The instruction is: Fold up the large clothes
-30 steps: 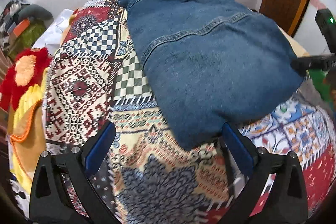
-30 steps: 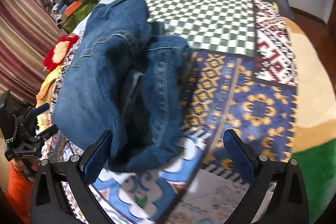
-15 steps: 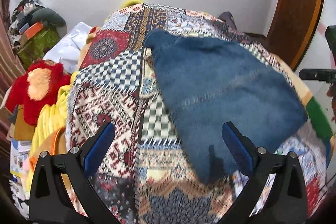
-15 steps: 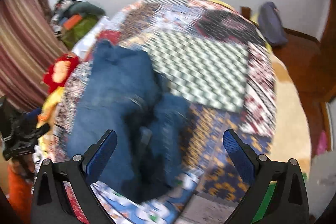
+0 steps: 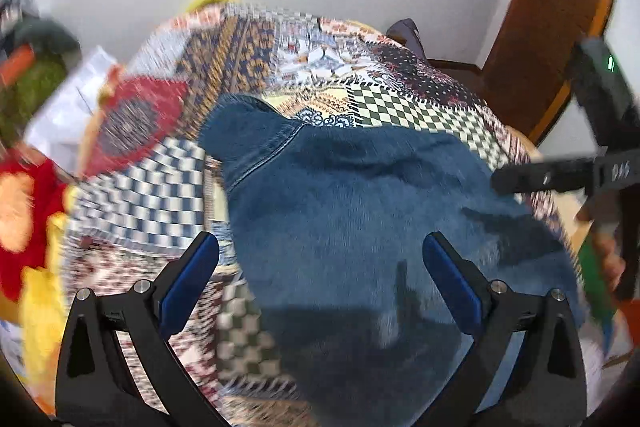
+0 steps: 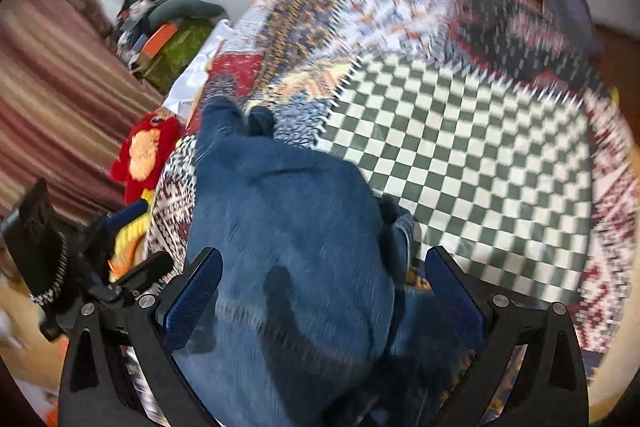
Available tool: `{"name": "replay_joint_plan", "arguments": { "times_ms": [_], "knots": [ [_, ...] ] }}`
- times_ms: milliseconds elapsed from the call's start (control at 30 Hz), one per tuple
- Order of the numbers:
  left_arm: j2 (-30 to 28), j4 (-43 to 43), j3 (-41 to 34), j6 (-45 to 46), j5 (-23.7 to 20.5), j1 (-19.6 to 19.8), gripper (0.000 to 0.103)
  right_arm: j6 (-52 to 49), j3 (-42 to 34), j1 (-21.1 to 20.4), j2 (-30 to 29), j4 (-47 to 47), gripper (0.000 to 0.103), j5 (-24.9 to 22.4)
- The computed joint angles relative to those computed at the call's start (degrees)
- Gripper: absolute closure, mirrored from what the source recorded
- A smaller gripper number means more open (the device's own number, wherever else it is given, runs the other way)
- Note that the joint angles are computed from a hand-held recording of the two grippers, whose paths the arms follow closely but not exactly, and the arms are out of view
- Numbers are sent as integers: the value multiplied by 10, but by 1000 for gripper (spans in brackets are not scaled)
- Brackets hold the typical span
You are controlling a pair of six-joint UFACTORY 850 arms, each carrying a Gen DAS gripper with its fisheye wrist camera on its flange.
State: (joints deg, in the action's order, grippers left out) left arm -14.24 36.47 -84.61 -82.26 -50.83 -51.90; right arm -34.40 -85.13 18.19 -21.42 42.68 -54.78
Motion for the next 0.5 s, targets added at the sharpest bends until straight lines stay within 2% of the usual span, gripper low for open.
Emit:
{"name": "replay_joint_plan", "arguments": {
  "times_ms": [67, 133, 300, 400, 500],
  "knots": [
    [4, -42, 15, -8, 67, 32, 0, 30, -30, -2, -36, -7, 2, -13],
    [2, -80, 24, -7, 115, 60, 0, 58, -47, -1, -57, -37, 2, -2],
    [-10, -169, 35, 32, 158, 108, 1, 68, -42, -12, -66, -76, 3, 29],
    [1, -175, 40, 29, 165, 109, 1, 60, -19, -18, -38, -84, 3, 47],
    [16, -108, 35, -24, 115, 87, 1, 19, 3, -23, -2, -61, 3, 41]
  ]
}}
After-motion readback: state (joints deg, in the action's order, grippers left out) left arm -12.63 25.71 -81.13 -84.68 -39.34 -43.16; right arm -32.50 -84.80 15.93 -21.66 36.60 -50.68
